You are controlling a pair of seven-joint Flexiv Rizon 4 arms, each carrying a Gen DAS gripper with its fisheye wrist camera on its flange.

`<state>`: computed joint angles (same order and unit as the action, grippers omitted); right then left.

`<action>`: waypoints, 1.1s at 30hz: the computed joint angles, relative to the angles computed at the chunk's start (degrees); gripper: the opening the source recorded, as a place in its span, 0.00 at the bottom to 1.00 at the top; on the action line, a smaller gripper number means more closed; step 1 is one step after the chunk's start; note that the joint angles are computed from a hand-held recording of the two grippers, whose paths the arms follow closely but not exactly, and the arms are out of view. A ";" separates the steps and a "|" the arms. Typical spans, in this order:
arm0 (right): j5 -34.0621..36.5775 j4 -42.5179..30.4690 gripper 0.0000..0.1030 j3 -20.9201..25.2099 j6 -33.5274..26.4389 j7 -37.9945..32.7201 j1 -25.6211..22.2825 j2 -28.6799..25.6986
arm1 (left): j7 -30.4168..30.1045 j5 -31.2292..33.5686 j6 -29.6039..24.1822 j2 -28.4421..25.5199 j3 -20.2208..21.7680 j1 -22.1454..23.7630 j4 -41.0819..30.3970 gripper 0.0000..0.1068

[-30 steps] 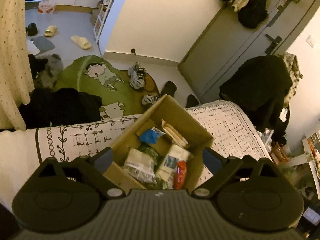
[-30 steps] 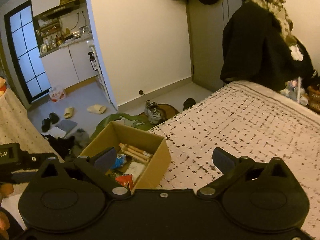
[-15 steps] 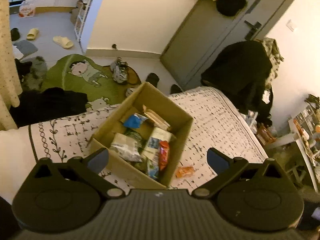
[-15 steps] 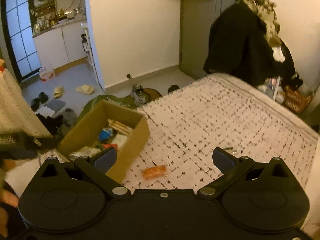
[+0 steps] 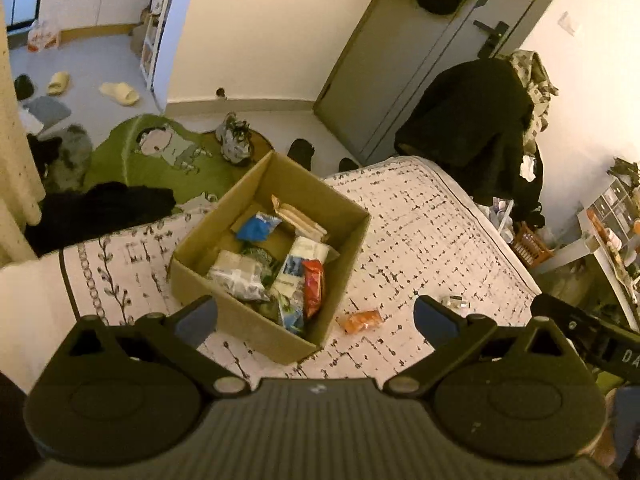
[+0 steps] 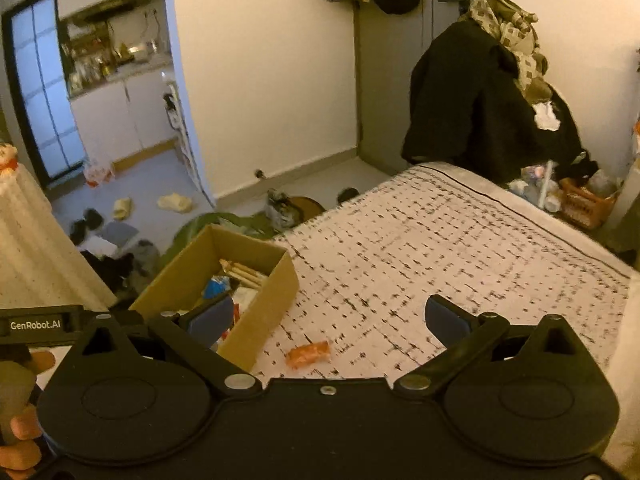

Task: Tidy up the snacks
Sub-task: 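Move both open grippers back toward the last snacks on the bed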

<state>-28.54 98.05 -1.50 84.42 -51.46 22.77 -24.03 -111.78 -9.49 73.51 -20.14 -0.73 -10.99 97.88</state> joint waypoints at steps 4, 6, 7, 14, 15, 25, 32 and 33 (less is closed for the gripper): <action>1.68 0.59 1.00 1.43 -0.13 -2.16 -1.98 -0.64 | -3.08 3.27 -0.97 -1.11 1.97 -1.99 -2.15 0.96; 2.30 0.82 1.00 2.75 0.24 -4.92 -3.29 -0.94 | -3.24 3.73 -0.34 -1.69 1.63 -2.04 -2.65 0.96; 3.08 0.56 1.00 3.82 0.40 -6.58 -4.24 -1.34 | -3.53 3.99 -0.21 -2.06 1.63 -2.26 -3.05 0.96; 13.02 -2.30 1.00 8.56 -1.21 -9.74 -8.97 -4.43 | -9.93 6.72 1.46 -4.89 3.21 -5.09 -5.67 0.96; 13.91 -2.48 1.00 8.32 -1.46 -9.34 -9.03 -4.67 | -10.17 6.98 2.07 -5.30 3.20 -5.36 -5.91 0.96; 15.05 -3.42 0.97 2.15 -0.39 -2.69 -7.30 -7.18 | -8.07 5.55 5.54 -11.21 1.07 -7.26 -9.35 0.91; 15.61 -5.60 0.85 3.38 -2.05 -1.17 -9.46 -9.46 | -13.32 5.87 4.00 -16.17 5.90 -12.00 -14.16 0.88; 15.50 -5.95 0.85 3.42 -2.31 -1.23 -9.55 -9.79 | -14.01 6.08 3.56 -16.86 6.30 -12.33 -14.94 0.88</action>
<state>-13.04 92.11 1.93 82.11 -52.70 13.22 -33.81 -125.79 -3.41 77.07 -36.99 5.57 -23.31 82.94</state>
